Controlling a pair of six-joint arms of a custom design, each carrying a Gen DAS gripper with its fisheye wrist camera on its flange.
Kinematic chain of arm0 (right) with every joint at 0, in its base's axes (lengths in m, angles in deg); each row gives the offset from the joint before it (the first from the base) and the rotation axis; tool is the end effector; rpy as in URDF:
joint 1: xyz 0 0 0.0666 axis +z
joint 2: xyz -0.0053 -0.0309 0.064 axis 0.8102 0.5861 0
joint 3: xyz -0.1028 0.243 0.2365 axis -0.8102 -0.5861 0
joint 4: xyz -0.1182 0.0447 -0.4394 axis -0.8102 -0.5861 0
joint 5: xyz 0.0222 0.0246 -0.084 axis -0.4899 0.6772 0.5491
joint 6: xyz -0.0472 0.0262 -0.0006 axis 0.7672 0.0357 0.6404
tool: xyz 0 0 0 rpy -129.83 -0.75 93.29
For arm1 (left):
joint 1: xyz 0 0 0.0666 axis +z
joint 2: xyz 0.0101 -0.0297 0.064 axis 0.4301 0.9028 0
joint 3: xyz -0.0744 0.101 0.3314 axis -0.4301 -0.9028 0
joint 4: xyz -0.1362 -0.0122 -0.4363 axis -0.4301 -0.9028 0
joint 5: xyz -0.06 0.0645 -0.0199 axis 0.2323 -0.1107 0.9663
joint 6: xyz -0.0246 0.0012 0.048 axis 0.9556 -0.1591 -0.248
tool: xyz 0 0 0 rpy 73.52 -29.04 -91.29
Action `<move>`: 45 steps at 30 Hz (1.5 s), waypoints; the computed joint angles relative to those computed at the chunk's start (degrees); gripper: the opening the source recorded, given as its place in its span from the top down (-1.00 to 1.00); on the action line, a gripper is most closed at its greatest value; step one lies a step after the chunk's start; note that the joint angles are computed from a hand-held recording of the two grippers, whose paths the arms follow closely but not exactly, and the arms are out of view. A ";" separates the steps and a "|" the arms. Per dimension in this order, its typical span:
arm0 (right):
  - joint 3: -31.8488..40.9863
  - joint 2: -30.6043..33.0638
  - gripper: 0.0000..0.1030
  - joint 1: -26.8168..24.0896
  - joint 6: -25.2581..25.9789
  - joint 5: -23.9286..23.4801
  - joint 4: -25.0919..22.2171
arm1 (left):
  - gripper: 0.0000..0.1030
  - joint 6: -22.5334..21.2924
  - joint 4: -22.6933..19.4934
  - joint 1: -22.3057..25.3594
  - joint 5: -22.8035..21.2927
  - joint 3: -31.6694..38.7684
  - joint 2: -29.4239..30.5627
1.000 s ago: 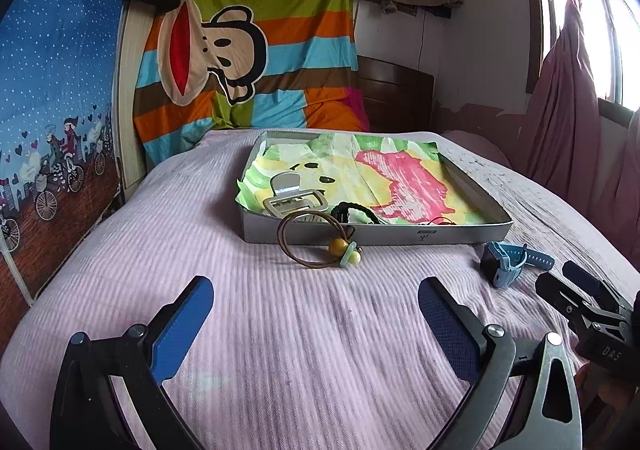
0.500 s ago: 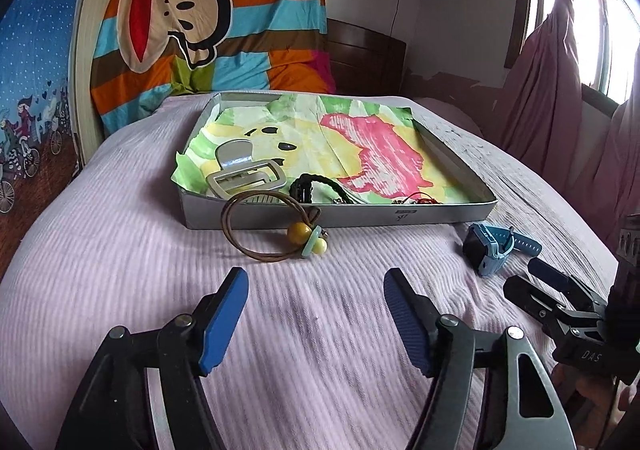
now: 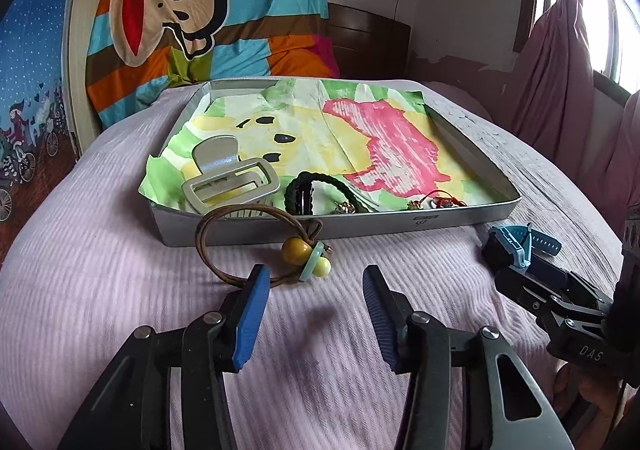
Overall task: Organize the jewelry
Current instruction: 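Grasp the brown hair tie with the left tool while the right tool grasps the light-blue watch, then carry the brown hair tie and blue watch into the tray and open both tools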
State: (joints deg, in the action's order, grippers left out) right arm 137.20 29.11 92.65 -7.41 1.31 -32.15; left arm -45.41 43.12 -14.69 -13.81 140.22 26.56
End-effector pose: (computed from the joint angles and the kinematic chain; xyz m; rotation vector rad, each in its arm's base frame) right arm 0.3520 0.2497 0.4242 0.5630 2.0818 0.0265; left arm 0.4607 -0.3908 0.4759 0.6019 2.2051 -0.5057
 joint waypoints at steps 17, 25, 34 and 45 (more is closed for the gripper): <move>-0.55 0.80 -0.30 -1.43 -0.22 -1.87 0.76 | 0.37 -1.60 -1.88 -0.94 -3.33 2.51 2.93; -1.17 0.44 0.08 -1.74 -0.84 -2.52 0.82 | 0.47 -0.67 -2.36 -0.70 -2.85 3.25 3.72; -1.72 0.39 0.48 -2.27 -1.64 -3.90 1.42 | 0.57 1.36 -1.42 0.04 -1.04 2.93 3.97; -2.09 0.34 0.58 -2.11 -0.83 -4.04 2.60 | 0.60 0.42 0.36 -0.19 -1.29 1.26 2.69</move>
